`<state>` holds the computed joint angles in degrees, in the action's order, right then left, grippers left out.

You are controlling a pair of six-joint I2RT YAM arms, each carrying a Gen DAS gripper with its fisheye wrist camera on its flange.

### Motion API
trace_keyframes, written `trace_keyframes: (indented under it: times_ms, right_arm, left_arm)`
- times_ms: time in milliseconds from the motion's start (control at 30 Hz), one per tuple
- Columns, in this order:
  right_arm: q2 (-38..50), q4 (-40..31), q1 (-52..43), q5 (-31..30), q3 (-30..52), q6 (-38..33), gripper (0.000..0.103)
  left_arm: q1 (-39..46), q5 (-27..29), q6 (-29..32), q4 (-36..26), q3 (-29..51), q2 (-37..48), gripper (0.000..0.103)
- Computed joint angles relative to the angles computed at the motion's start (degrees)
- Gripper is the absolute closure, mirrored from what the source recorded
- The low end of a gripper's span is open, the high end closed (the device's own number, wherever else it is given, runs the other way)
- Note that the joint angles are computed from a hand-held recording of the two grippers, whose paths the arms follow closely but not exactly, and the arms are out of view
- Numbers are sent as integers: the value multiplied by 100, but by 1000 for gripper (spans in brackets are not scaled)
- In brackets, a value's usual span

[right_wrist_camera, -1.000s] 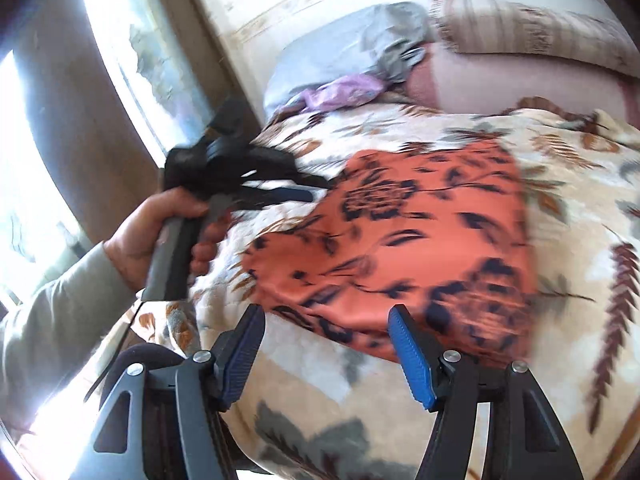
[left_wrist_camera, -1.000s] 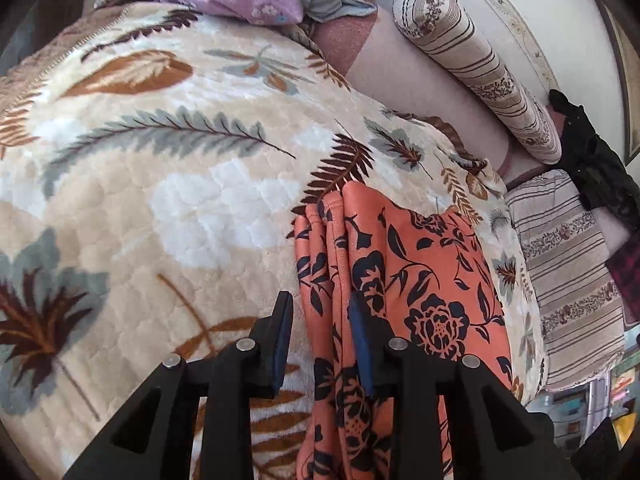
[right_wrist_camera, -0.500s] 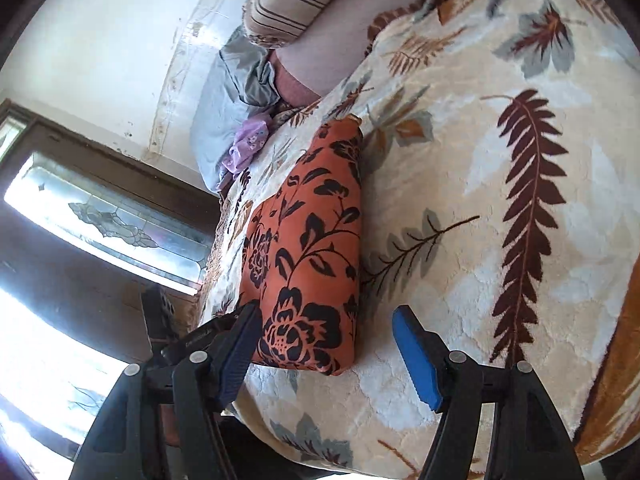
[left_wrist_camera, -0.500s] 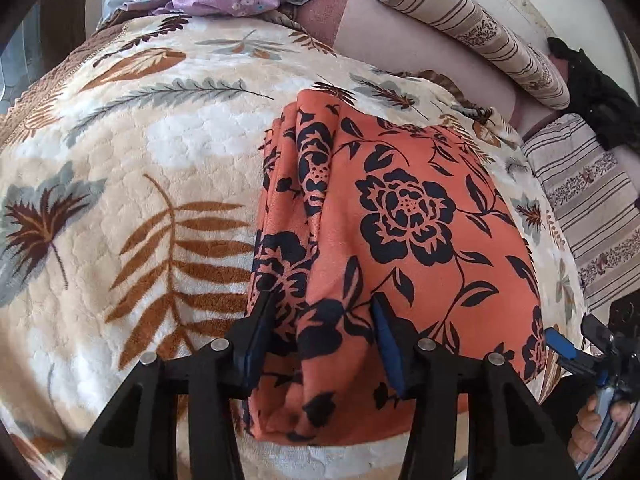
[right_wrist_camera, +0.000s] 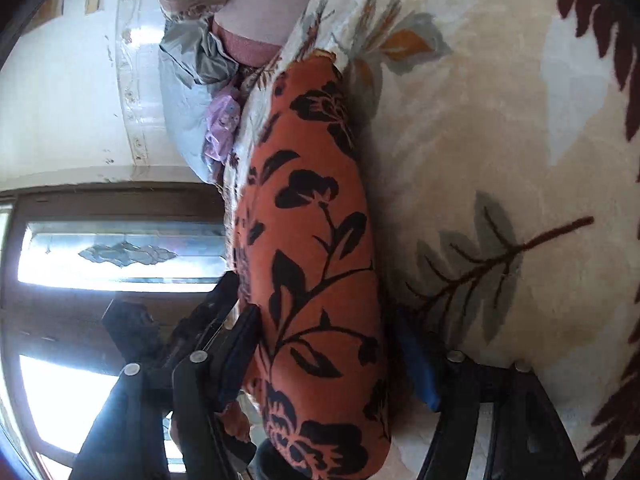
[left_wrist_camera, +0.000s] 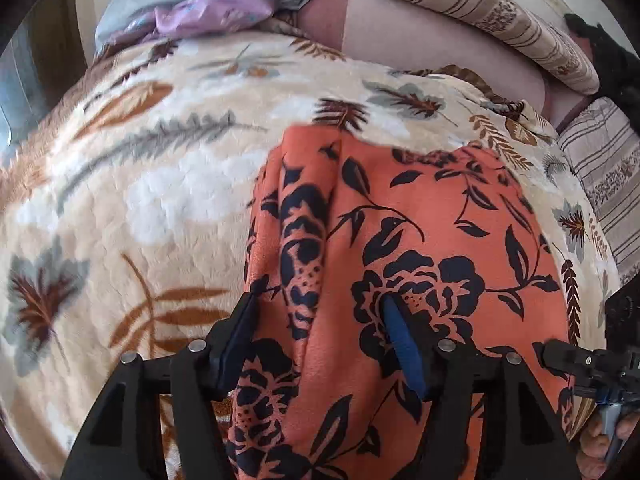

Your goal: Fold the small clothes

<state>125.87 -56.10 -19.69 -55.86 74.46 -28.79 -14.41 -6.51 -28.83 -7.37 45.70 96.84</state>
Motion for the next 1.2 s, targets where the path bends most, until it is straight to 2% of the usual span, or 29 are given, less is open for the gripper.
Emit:
trace_keyframes:
  times_ms: [33, 100, 167, 233, 300, 400, 433, 500, 533, 567, 600, 700, 733, 833, 867, 900, 967, 1067, 1133, 1167, 1200]
  right_arm:
    - [-576, 593, 118, 299, -467, 92, 61]
    - [-1769, 1673, 423, 980, -1428, 141, 65]
    - [-1915, 2337, 730, 1627, -1818, 285, 64]
    - [-1268, 1816, 428, 995, -1324, 402, 54]
    - [-934, 1157, 153, 558, -889, 307, 36]
    - [-568, 682, -60, -141, -299, 363, 30]
    - [-347, 613, -63, -368, -55, 589, 28]
    - [10, 1053, 75, -511, 260, 1484, 27]
    - [264, 1085, 248, -460, 516, 1749, 28]
    - [479, 1028, 430, -297, 758, 1880, 38]
    - [445, 1157, 570, -180, 750, 1969, 63]
    - [-607, 2201, 965, 965, -94, 1821, 66]
    - [-574, 2336, 1050, 1271, -131, 1892, 66]
    - [-371, 2252, 1006, 1083, 49, 1835, 65]
    - [-408, 2142, 965, 963, 75, 1740, 59]
    - [-369, 1913, 890, 797, 186, 1664, 45]
    - [-337, 1871, 726, 392, 272, 1781, 33]
    - [-20, 2204, 681, 96, 580, 2547, 33]
    - [627, 1659, 850, 129, 1283, 2646, 33]
    - [677, 1658, 1014, 266, 1378, 2677, 53]
    - [439, 1774, 1141, 582, 1232, 2429, 58]
  left_arm:
    - [-3, -81, 21, 358, -312, -162, 34]
    - [22, -68, 33, 519, -535, -260, 33]
    - [249, 366, -29, 819, -718, -223, 33]
    - [388, 604, -51, 979, -825, -254, 32]
    - [368, 582, -23, 1041, -868, -267, 32]
    - [358, 592, -50, 1084, -926, -310, 32]
    - [375, 637, -78, 1108, -941, -313, 32]
    - [383, 671, -81, 1112, -959, -336, 32]
    - [404, 693, -74, 1124, -953, -322, 32]
    - [433, 727, -67, 1140, -984, -344, 32]
    - [467, 758, -59, 1161, -968, -309, 32]
    - [543, 870, -51, 1238, -1025, -329, 32]
    - [542, 872, -25, 1229, -1009, -310, 31]
    - [518, 834, -45, 1206, -1015, -344, 31]
    - [540, 877, -64, 1220, -1026, -350, 31]
    - [553, 900, -78, 1218, -1028, -357, 31]
    - [526, 853, -90, 1196, -1026, -371, 31]
    - [518, 840, -105, 1197, -1029, -373, 31]
    - [526, 853, -90, 1202, -1025, -364, 31]
    - [532, 861, -94, 1208, -1029, -365, 31]
    - [546, 886, -100, 1228, -1039, -364, 31]
